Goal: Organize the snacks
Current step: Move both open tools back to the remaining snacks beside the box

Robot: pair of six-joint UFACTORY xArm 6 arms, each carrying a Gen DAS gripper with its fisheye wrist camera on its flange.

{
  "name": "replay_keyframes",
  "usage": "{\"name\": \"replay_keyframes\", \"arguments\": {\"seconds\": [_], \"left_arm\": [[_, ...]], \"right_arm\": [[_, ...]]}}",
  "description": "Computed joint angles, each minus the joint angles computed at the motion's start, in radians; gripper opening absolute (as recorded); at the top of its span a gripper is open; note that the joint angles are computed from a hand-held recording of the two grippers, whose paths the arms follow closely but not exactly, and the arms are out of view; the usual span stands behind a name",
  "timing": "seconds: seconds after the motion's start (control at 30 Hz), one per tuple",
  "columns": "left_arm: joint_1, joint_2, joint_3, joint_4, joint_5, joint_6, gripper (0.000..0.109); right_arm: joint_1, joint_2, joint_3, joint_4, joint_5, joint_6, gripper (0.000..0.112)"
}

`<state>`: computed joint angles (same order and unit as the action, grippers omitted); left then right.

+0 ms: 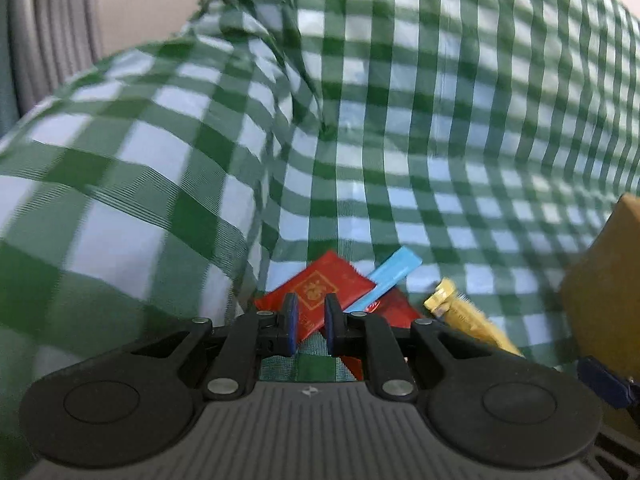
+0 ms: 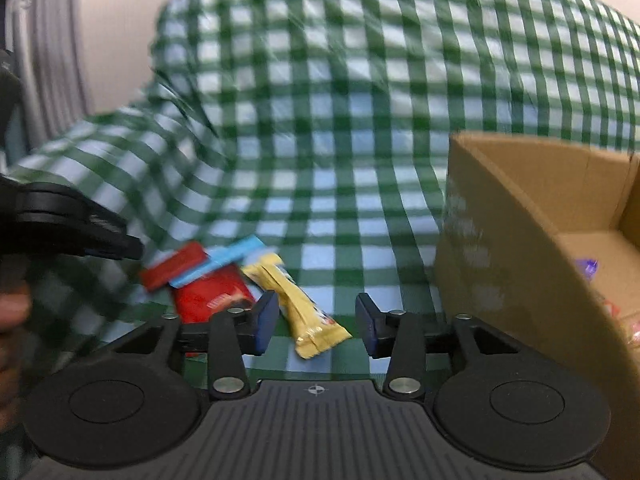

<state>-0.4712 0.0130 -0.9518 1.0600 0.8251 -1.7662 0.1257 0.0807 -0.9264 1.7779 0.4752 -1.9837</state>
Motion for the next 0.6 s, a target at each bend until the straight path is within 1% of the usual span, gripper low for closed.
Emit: {"name": "replay_keyframes", "arguments": {"seconds": [0.03,0.07,0.1,0.13,0.17,0.2,0.23,0.3,0.33,0.4,0.43,0.47,0.5,0.53,0.57,0.6], "left_arm": [[0.011,0.014,-0.004,0.003,-0.016,0.005,0.022],[0.019,0.033,-0.014,0.013,-0.027,0.014,0.03],[0.024,0.05,-0.024,0.025,-0.035,0.02,0.036],[0.029,0.069,-0.037,0.04,-0.044,0.025,0.049],[0.033,0.086,-0.049,0.05,-0.05,0.03,0.059],[0.038,0.116,-0.073,0.058,-0.054,0.039,0.063],[0.042,0.138,-0.089,0.055,-0.054,0.058,0.067],[0.05,0.172,-0.114,0.037,-0.049,0.085,0.068],[0.056,0.176,-0.112,0.038,-0.059,0.076,0.068],[0.081,0.162,-0.086,0.047,-0.113,0.022,0.06],[0.091,0.148,-0.07,0.049,-0.136,-0.005,0.046],[0.097,0.133,-0.055,0.06,-0.151,-0.033,0.028],[0.101,0.119,-0.042,0.07,-0.169,-0.051,0.018],[0.103,0.109,-0.033,0.071,-0.183,-0.055,0.0],[0.101,0.103,-0.028,0.068,-0.187,-0.055,0.0],[0.096,0.093,-0.02,0.067,-0.184,-0.06,0.0]], "right_arm": [[0.013,0.027,-0.018,-0.002,-0.021,0.011,0.046],[0.02,0.048,-0.034,-0.01,-0.03,0.025,0.047],[0.025,0.067,-0.05,-0.009,-0.035,0.031,0.049],[0.032,0.083,-0.063,-0.006,-0.042,0.031,0.051],[0.038,0.097,-0.075,-0.015,-0.047,0.038,0.054],[0.043,0.112,-0.086,-0.031,-0.048,0.049,0.056],[0.047,0.123,-0.095,-0.048,-0.047,0.06,0.056],[0.055,0.146,-0.114,-0.072,-0.053,0.073,0.056],[0.058,0.157,-0.124,-0.094,-0.055,0.099,0.056],[0.047,0.161,-0.124,-0.173,-0.038,0.179,0.056],[0.047,0.166,-0.126,-0.18,-0.042,0.187,0.056],[0.048,0.171,-0.129,-0.188,-0.046,0.195,0.056],[0.046,0.176,-0.133,-0.199,-0.042,0.204,0.052],[0.044,0.175,-0.133,-0.185,-0.038,0.19,0.045],[0.04,0.174,-0.133,-0.176,-0.033,0.181,0.036],[0.033,0.173,-0.133,-0.178,-0.021,0.188,0.035]]}}
